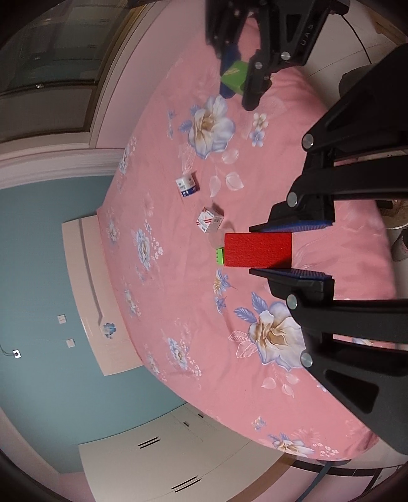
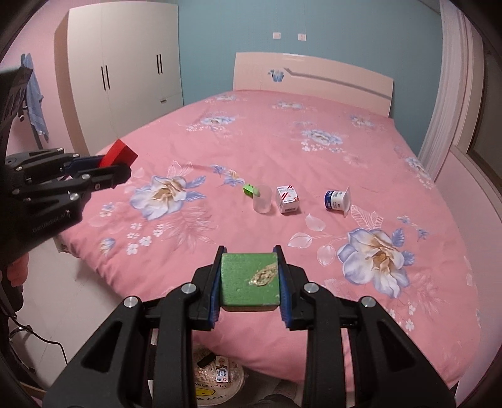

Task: Collect trash
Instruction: 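Carry the red brick and green cube with both tools over the trash bin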

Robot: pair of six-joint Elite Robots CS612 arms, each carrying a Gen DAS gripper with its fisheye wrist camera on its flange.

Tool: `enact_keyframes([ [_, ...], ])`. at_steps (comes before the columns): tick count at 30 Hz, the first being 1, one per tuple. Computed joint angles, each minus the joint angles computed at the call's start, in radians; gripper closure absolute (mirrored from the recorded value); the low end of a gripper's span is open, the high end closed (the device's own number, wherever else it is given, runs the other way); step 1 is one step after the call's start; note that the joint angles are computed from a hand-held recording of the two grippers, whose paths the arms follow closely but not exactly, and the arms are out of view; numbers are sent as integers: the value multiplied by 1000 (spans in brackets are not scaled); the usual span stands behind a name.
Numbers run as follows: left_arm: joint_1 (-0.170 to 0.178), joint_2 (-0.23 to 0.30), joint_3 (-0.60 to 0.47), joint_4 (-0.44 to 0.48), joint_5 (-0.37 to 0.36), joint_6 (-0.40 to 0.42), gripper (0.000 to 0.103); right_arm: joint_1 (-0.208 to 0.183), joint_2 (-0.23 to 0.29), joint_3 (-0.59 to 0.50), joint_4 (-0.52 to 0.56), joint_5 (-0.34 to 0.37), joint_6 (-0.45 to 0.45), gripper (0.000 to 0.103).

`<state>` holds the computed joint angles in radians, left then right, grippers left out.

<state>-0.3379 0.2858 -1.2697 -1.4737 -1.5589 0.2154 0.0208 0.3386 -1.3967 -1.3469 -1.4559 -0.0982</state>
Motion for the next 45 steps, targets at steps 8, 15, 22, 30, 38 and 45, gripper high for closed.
enact_keyframes([
  [8, -4, 38, -124, 55, -4, -3, 81, 2, 27, -109, 47, 5, 5, 72],
  [15, -4, 68, -192, 109, -15, 7, 81, 1, 48, -166, 93, 18, 16, 72],
  [22, -4, 109, -242, 185, -21, 28, 81, 6, 76, -201, 146, 31, 12, 72],
  [30, -8, 150, -266, 280, -26, 41, 81, 13, 111, -204, 208, 44, 4, 72],
  [38, -6, 191, -276, 373, -44, 47, 81, 25, 145, -194, 271, 56, -16, 72],
  [45, -8, 227, -283, 449, -56, 58, 81, 37, 174, -183, 328, 64, -30, 72],
])
